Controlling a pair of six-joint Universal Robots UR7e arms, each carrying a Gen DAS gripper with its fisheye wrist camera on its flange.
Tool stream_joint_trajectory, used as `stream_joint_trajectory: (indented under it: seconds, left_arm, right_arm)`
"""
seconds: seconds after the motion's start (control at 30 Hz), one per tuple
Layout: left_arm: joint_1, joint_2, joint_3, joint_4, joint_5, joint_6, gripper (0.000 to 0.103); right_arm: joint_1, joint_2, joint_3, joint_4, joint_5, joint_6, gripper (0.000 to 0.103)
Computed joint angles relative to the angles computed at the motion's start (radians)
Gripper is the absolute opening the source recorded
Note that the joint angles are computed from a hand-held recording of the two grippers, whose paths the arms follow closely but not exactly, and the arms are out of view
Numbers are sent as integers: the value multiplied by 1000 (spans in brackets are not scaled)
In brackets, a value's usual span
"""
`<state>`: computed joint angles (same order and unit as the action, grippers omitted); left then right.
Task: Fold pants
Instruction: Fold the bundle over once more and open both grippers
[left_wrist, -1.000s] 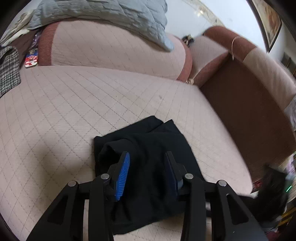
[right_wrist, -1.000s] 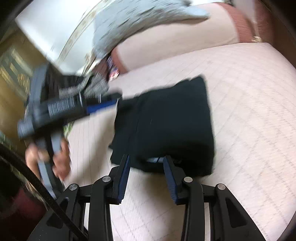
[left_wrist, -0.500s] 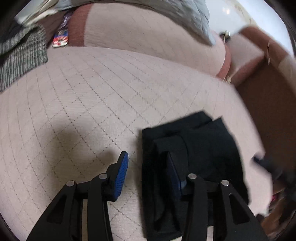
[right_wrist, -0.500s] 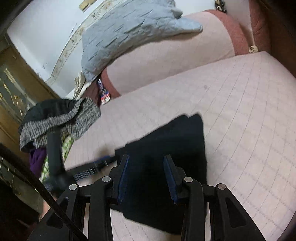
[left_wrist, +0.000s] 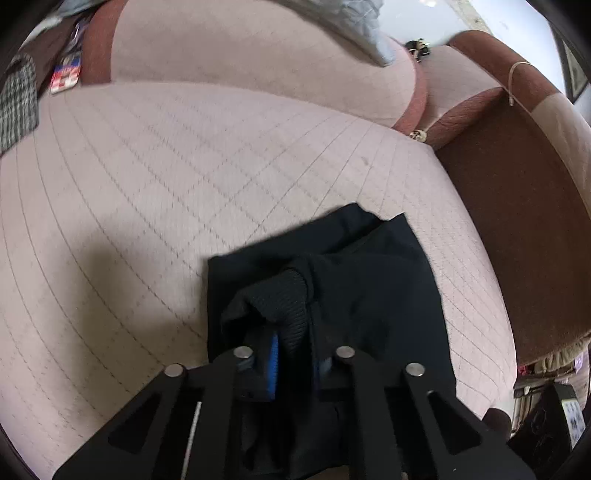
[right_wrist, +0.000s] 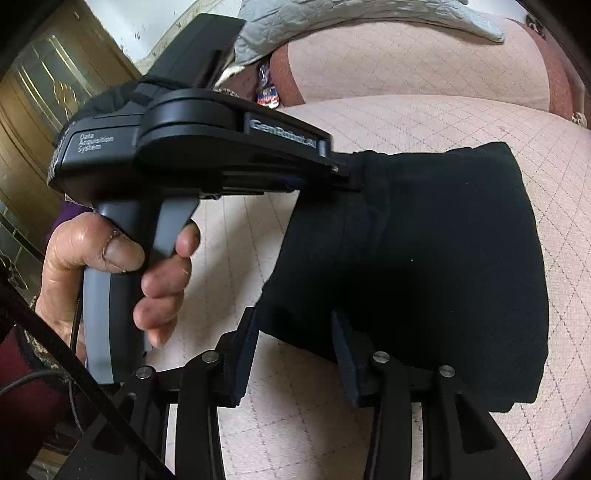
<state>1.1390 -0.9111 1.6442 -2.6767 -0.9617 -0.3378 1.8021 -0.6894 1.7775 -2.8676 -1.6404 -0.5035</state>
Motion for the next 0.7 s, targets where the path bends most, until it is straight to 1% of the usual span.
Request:
stream_joint_trajectory:
  seconds: [0.07,0.1,0.17,0.2,0.23,0.27,0.3,0.37,0.4,0.43,0.47,0.53,0.57,0.6,0.67,0.7]
  left_arm:
    - [-3,-6,-1,5,19,0,4]
    - [-1,-7,-2,11,24,-12,4]
    - [1,-1,-6,35,59,-55,6]
    - [2,7,-9,50,83,-84,12]
    - [4,17,-15,61,96,-112,16]
    - [7,15,-9,63,98,-135,26]
    - [12,5,6,40,81,-150,29]
    - [28,-28,51,-48,1,-149,31]
    - [33,-43,66,-67,-21,-154,36]
    - [36,-64,89,-90,-35,-159,36]
    - [37,-82,110,-109,-39,-153,36]
    - [29,-115,152,-156,-6,-145,36]
    - [21,-125,173,-202,24,-146,36]
    - [16,-131,194,-275,32,-135,36]
    - [19,-128,199,-349,-5,-117,36]
    - [19,-117,190,-368,-26,-111,36]
  right_arm:
    - [-9,-10,-2,22,42,11,45]
    - [-11,-10,-7,31,54,22,45]
    - [-17,-1,-25,60,80,58,45]
    - [-20,9,-37,83,84,67,47]
    - [-19,19,-49,101,67,72,47]
    - [-18,24,-48,98,49,75,47]
    - [-21,18,-40,93,52,74,47]
    - [-32,-22,-12,93,90,66,47]
    - [-37,-40,-5,97,109,64,47]
    - [-45,-67,4,101,135,62,47]
    - [-53,-90,10,101,155,63,47]
    - [-69,-128,6,72,176,85,49]
    - [-69,-133,-9,60,170,102,49]
    - [-68,-128,-35,44,149,119,49]
    - [-68,-105,-97,37,108,150,50]
    - [-70,-79,-144,54,100,176,51]
